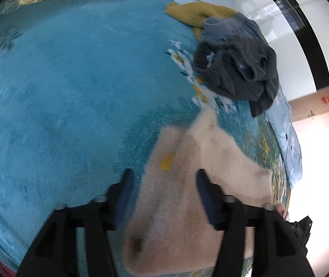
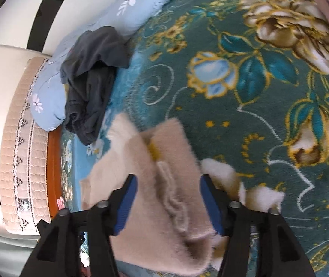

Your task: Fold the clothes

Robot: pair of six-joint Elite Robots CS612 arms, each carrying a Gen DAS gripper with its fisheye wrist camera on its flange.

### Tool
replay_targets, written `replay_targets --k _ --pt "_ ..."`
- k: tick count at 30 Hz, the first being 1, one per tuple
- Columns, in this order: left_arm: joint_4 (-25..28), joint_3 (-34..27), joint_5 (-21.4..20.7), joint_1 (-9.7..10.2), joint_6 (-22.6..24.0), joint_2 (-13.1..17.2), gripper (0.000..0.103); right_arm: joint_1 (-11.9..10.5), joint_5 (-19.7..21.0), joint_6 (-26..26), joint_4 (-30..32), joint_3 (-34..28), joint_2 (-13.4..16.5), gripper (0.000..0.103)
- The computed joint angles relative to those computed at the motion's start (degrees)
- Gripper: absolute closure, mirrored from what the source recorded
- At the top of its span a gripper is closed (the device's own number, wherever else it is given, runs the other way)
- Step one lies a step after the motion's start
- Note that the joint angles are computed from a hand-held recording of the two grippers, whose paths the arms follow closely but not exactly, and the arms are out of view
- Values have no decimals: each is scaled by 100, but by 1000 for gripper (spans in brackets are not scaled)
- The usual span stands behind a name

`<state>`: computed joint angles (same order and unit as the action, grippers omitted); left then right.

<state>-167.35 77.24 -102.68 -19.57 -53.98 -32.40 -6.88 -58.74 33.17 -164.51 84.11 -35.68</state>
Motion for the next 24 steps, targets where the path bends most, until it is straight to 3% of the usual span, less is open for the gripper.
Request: replay_targets --k 2,6,15,18,20,24 --pt "230 -68 -183 22 -12 39 29 -25 69 122 -71 40 28 27" --pt "933 -334 -568 46 218 158 26 -81 487 430 -70 27 153 21" --pt "914 -535 -1162 152 33 371 16 5 634 353 191 -425 433 19" --pt "953 -594 -1259 147 189 401 15 27 706 402 164 -519 508 18" --pt "977 -664 -1463 149 348 446 15 45 767 217 226 -514 499 18" --pt "1180 -726 -1427 119 547 447 15 41 916 -134 283 -425 459 19"
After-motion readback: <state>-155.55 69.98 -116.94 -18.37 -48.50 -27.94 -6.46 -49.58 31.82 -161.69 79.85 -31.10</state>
